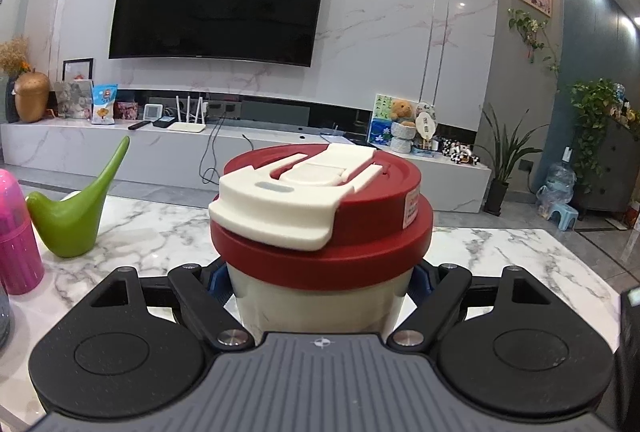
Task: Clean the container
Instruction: 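Wipe the tumbler base rim with the right tool's cloth while the left tool holds it, then lower the right tool and open it to drop the white cloth on the table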
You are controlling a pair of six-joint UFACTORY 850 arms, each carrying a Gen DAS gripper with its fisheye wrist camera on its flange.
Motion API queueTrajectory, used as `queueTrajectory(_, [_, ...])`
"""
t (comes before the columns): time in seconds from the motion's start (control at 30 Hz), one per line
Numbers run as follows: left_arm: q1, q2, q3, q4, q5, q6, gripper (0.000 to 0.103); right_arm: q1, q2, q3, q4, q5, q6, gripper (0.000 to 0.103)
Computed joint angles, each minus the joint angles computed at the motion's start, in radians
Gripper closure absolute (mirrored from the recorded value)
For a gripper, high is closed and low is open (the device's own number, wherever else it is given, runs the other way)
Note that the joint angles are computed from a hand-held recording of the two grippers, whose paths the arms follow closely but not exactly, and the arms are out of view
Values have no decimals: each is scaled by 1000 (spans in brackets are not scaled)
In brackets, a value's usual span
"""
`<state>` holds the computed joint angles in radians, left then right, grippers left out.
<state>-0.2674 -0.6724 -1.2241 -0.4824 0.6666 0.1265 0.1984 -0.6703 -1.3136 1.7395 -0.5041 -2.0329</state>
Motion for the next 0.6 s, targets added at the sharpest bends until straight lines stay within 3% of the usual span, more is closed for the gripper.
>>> queueTrajectory(0.43, [-8, -74, -83, -25, 43, -6, 23, -4, -45, -75, 351, 99, -339, 77])
queueTrajectory(0.6, [-11, -110, -124, -28, 63, 12, 23, -7, -83, -118, 409, 104, -351, 77])
